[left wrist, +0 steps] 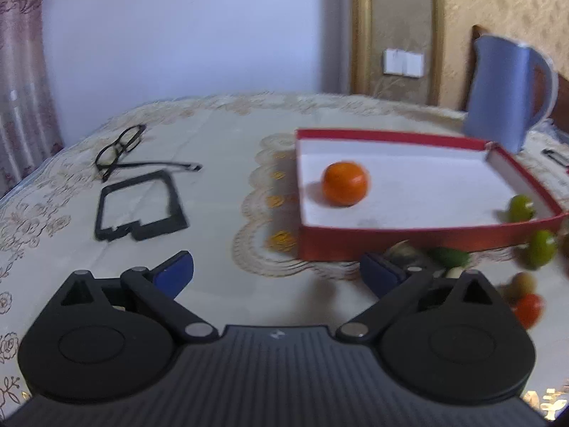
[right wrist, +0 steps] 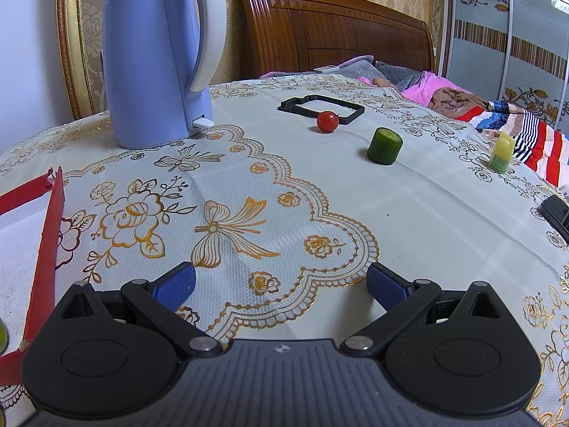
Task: Organize fruits
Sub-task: 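Move the right gripper toward the red tomato beside the tray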
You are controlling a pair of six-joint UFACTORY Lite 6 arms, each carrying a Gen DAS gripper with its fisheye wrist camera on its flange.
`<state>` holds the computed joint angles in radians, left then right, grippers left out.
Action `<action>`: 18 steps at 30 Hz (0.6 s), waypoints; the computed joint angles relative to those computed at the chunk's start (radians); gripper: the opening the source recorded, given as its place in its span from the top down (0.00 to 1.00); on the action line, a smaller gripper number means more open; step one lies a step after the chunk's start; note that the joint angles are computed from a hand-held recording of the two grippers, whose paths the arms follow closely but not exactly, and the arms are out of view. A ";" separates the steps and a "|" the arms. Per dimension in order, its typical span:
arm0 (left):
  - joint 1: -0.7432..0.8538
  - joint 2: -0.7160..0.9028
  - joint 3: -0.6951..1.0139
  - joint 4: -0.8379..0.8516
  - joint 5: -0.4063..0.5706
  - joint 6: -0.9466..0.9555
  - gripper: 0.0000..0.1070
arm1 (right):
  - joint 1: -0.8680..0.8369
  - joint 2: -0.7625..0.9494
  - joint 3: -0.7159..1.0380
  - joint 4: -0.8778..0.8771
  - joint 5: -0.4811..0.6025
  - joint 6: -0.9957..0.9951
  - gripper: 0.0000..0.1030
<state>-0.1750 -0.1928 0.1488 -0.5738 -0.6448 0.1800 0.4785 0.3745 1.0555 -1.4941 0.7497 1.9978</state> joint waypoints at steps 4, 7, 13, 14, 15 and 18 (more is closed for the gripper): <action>0.109 0.097 0.065 0.171 0.063 -0.100 0.04 | 0.000 -0.001 0.000 0.000 0.000 -0.001 0.00; 0.154 0.116 0.079 0.245 0.082 -0.149 0.04 | -0.002 -0.006 -0.006 -0.009 -0.008 0.007 0.00; 0.162 0.123 0.080 0.259 0.080 -0.155 0.04 | 0.017 -0.226 -0.245 -0.230 -0.158 0.122 0.00; 0.165 0.122 0.082 0.266 0.083 -0.158 0.04 | 0.025 -0.297 -0.317 -0.301 -0.182 0.171 0.00; 0.168 0.127 0.089 0.271 0.086 -0.158 0.04 | 0.038 -0.373 -0.384 -0.349 -0.205 0.194 0.00; 0.169 0.135 0.099 0.272 0.090 -0.160 0.04 | 0.096 -0.510 -0.487 -0.313 -0.237 0.127 0.00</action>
<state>-0.0055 -0.0582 0.2480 -0.3021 -0.5552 0.0203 0.5750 -0.1356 0.5685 -1.8068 0.5123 2.1243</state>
